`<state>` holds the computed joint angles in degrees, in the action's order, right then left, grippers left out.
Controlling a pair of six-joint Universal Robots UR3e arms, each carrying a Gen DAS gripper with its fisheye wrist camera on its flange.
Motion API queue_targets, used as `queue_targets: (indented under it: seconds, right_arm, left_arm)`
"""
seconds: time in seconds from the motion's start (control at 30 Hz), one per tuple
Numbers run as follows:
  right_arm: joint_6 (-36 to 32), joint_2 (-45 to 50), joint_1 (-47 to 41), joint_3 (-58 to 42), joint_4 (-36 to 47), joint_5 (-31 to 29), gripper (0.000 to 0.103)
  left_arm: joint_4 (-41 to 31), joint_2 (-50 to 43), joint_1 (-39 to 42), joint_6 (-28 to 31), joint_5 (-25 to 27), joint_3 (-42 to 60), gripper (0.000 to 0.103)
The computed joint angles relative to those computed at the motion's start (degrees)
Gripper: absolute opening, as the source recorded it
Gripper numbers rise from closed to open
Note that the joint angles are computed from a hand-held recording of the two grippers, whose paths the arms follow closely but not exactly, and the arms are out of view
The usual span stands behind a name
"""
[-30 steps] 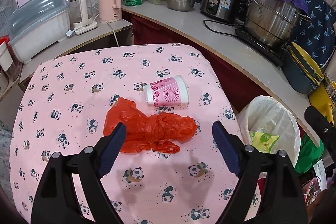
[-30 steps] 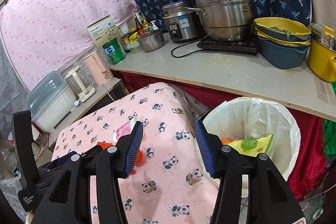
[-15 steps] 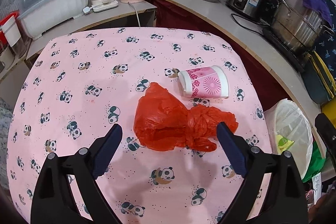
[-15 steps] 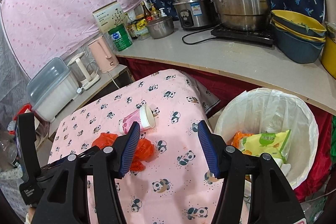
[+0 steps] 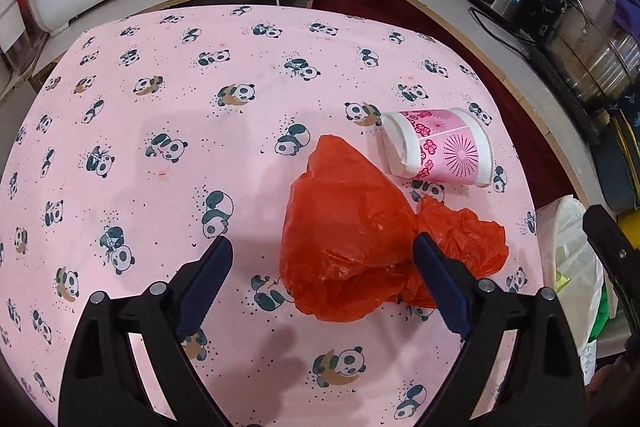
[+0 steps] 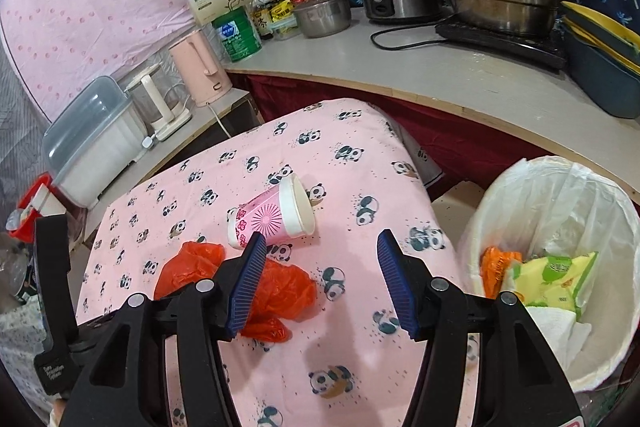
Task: Collect trash
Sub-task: 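Grasp the red plastic bag with the left tool while the right grasps the pink cup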
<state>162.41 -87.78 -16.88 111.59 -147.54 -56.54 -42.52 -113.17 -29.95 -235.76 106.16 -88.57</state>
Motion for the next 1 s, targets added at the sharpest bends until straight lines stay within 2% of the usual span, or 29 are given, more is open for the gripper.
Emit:
queue_targets:
  seconds: [0.17, 0.27, 0.33, 0.53, 0.73, 0.77, 0.8, 1.0]
  right_arm:
    - [2.6, 8.7, 5.8, -6.5, -2.2, -3.1, 0.057]
    - [3.6, 13.5, 8.6, -10.4, -3.0, -4.7, 0.057]
    - [4.0, 16.6, 10.1, -13.4, -3.0, -5.7, 0.057]
    - [4.6, 24.5, 11.8, -22.1, 0.4, -4.5, 0.057]
    - [5.1, 29.0, 13.2, -26.9, 2.6, -3.9, 0.057]
    - [5.2, 29.2, 13.5, -27.0, 2.7, -3.8, 0.054]
    - [5.1, 29.3, 13.6, -27.0, 2.7, -3.6, 0.044]
    - [3.9, 26.0, 13.4, -22.8, 1.1, -1.7, 0.017]
  left_arm:
    - [4.2, -0.4, 1.4, 2.3, -2.1, -2.2, 0.085]
    - [6.1, -0.6, 2.2, 4.3, -3.3, -2.7, 0.076]
    - [7.2, -0.7, 2.8, 5.7, -4.1, -2.8, 0.064]
    - [7.3, -0.9, 4.1, 9.0, -4.1, -1.8, 0.045]
    - [7.7, -1.0, 5.2, 9.7, -4.4, -2.1, 0.041]
    - [7.7, -1.1, 5.2, 9.8, -4.3, -2.0, 0.041]
    - [7.8, -1.1, 5.3, 9.9, -4.3, -2.1, 0.041]
    - [6.8, -0.6, 4.6, 9.6, -3.6, -1.5, 0.037]
